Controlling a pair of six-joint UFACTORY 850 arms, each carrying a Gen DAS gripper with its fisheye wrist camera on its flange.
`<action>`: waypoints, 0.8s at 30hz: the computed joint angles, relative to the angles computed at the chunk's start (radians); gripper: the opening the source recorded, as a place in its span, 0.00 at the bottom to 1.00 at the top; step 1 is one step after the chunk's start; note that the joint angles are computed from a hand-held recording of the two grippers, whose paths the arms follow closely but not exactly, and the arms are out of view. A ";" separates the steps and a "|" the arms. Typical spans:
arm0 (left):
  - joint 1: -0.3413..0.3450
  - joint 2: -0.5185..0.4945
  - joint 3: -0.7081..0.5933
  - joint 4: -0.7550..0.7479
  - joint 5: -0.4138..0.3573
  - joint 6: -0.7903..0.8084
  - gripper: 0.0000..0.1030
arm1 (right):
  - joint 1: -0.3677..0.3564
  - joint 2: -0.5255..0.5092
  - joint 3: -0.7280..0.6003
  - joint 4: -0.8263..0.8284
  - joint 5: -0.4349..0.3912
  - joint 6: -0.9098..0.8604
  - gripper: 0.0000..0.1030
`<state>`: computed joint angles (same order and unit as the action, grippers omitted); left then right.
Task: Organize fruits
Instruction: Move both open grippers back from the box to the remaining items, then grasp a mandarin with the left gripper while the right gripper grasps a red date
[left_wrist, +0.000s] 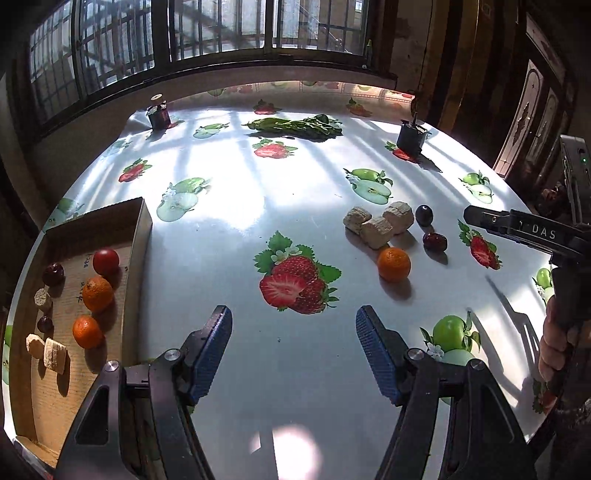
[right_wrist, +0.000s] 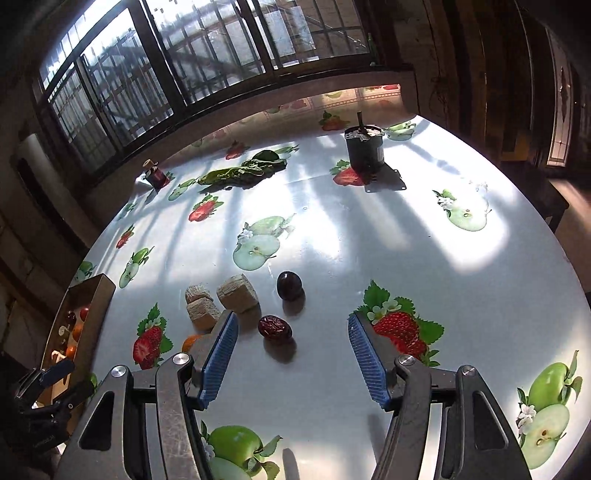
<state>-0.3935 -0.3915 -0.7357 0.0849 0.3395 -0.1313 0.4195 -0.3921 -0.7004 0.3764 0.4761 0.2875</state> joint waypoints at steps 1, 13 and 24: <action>-0.009 -0.019 -0.019 0.040 -0.002 -0.033 0.67 | -0.004 -0.014 -0.013 -0.029 -0.006 0.019 0.64; -0.055 -0.196 -0.209 0.466 -0.020 -0.417 0.67 | -0.022 -0.156 -0.123 -0.207 -0.052 0.125 0.40; -0.038 -0.243 -0.246 0.653 0.065 -0.560 0.30 | -0.022 -0.148 -0.100 -0.177 -0.025 0.129 0.29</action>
